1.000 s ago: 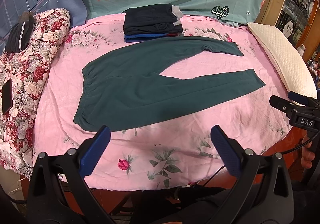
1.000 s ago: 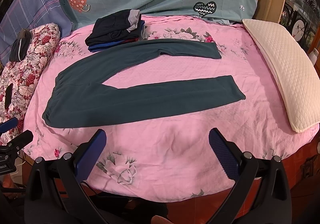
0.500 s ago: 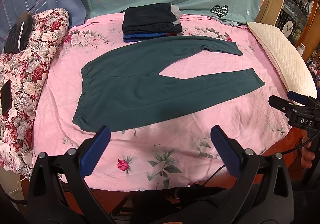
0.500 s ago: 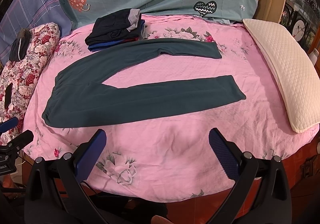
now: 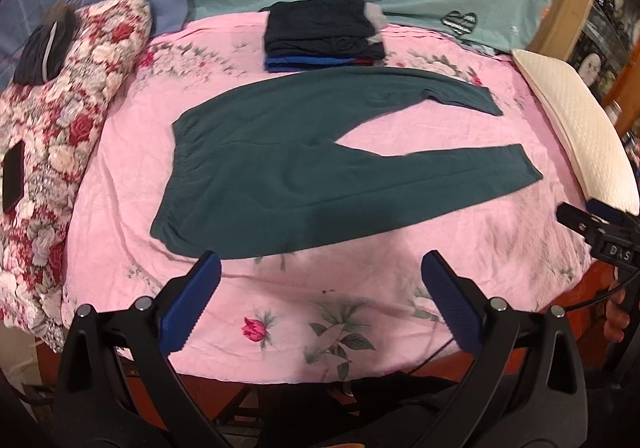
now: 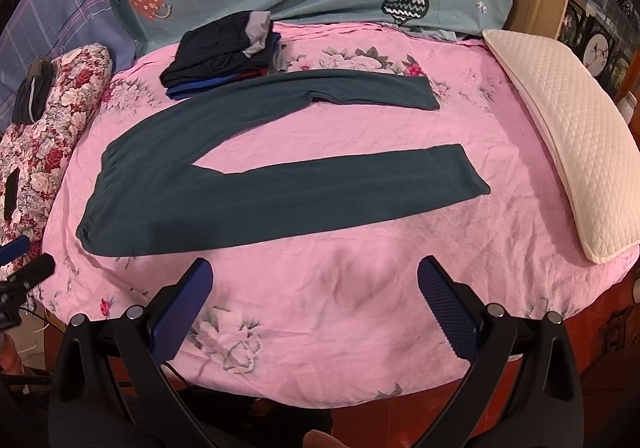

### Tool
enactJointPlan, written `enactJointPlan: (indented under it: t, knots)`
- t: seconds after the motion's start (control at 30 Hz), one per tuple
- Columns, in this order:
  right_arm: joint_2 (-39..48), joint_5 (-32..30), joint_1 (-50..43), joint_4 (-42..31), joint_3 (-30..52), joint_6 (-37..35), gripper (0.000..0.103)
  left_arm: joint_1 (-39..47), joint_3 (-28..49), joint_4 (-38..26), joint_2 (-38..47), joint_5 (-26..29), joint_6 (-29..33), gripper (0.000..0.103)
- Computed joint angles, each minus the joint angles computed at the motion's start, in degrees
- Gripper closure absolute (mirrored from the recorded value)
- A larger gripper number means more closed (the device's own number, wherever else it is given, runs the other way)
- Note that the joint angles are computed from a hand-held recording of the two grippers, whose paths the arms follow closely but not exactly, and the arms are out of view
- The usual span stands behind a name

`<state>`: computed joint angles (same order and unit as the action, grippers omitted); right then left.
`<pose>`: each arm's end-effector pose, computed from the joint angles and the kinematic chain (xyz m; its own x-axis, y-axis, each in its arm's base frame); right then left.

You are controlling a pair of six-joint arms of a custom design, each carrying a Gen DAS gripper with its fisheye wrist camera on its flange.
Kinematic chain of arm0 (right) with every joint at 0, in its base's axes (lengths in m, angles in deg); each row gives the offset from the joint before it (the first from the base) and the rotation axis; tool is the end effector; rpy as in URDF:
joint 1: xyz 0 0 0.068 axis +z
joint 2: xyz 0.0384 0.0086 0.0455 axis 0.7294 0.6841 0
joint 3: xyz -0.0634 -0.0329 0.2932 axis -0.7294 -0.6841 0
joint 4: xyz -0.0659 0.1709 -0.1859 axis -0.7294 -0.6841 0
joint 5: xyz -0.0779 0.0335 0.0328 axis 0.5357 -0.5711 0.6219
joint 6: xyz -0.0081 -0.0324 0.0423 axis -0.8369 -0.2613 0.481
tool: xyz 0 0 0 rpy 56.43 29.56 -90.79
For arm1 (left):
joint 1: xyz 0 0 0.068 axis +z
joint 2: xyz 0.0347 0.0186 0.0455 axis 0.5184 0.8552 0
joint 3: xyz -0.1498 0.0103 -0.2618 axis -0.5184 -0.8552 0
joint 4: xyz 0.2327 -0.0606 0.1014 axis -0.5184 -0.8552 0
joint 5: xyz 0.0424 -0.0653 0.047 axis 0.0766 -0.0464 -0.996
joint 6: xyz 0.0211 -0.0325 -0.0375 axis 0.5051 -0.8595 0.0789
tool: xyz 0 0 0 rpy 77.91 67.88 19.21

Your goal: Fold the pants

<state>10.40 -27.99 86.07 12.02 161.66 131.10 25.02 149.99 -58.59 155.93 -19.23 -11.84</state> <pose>0.2659 0.1985 0.3878 -0.8071 0.2654 -0.5274 0.2792 0.9587 0.0551 0.3279 -0.0413 0.3900 -0.8245 0.2175 -0.5223 0.2947 0.9532 -0.0682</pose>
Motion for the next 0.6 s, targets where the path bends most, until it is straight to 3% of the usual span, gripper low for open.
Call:
enactJointPlan:
  t: [0.13,0.3,0.37,0.47,0.6]
  knots:
    - [-5.10,-1.65,-4.72,4.65,-9.84,0.04,0.001,3.53,0.47,0.21,3.12,-2.76,-1.96,0.002]
    - [-17.68,-8.34,-18.40,19.91,-30.84,1.05,0.001,7.25,1.18,-0.71,6.47,-5.49,-4.33,0.002]
    - [-20.84,-12.32,-25.45,25.05,-36.82,1.34,0.009,7.74,1.49,-0.33,7.59,-6.84,-5.15,0.002]
    - [-21.19,-16.51,-35.54,30.58,-42.09,-0.94,0.021,8.21,2.17,-1.15,9.35,-8.04,-7.47,0.002]
    - [-16.20,-22.45,-45.11,38.22,-44.75,-4.98,0.027,8.77,3.15,-1.79,11.22,-8.91,-10.21,0.002]
